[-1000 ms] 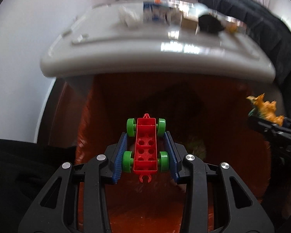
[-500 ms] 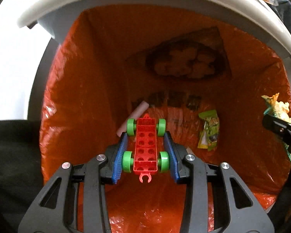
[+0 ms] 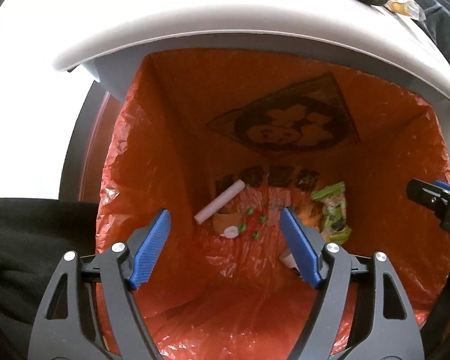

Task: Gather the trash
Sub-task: 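Lower both tools into the bin and open both grippers, then grasp the orange drink pouch with the right gripper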

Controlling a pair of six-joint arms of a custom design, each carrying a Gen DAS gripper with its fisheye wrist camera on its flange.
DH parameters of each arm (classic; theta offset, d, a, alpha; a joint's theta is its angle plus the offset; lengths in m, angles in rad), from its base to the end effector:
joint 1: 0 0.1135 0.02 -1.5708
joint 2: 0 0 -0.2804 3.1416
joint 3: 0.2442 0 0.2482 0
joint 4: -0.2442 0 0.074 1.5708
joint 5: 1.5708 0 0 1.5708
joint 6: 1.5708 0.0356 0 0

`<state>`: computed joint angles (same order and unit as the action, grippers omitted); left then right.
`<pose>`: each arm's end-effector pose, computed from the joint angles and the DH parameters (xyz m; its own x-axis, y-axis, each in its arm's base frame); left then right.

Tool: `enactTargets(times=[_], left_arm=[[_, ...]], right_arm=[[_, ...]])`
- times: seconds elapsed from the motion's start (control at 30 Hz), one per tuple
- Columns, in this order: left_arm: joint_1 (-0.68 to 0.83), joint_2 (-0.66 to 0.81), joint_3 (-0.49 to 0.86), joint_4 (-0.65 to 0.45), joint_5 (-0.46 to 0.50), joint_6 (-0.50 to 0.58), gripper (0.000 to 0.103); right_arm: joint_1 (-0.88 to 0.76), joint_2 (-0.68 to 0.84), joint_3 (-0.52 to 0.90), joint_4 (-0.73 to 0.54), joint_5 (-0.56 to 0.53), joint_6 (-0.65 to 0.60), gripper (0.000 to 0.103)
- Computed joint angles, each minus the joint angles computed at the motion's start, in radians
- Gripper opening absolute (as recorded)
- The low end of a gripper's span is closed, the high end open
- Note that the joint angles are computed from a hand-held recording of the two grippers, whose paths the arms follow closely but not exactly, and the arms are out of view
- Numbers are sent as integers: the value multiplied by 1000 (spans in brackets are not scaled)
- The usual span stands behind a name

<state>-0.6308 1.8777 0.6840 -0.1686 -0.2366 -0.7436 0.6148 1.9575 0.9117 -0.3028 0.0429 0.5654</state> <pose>0.2243 -0.1535 0.0727 -0.9431 -0.1261 -0.3076 -0.1416 0.9895 0.0287 0.2644 0.1848 0.0880 -0.9774 -0.0349 -0.2085 -0.0532 0.9952 0.0827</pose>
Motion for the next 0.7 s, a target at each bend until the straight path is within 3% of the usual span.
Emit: enactTargets(times=[0.23, 0.4, 0.57, 0.7], left_arm=[[11, -42, -22, -3, 16, -17, 74], [-4, -65, -19, 8, -2, -7, 74], [-39, -94, -13, 13, -55, 26, 74], [-65, -93, 6, 12, -73, 51, 74]], right_arm=[[-27, -38, 23, -31, -2, -28, 63], [-64, -107, 79, -78, 8, -122, 65], [-163, -106, 234, -150, -9, -228, 69], [-251, -37, 458, -221, 25, -312, 69]])
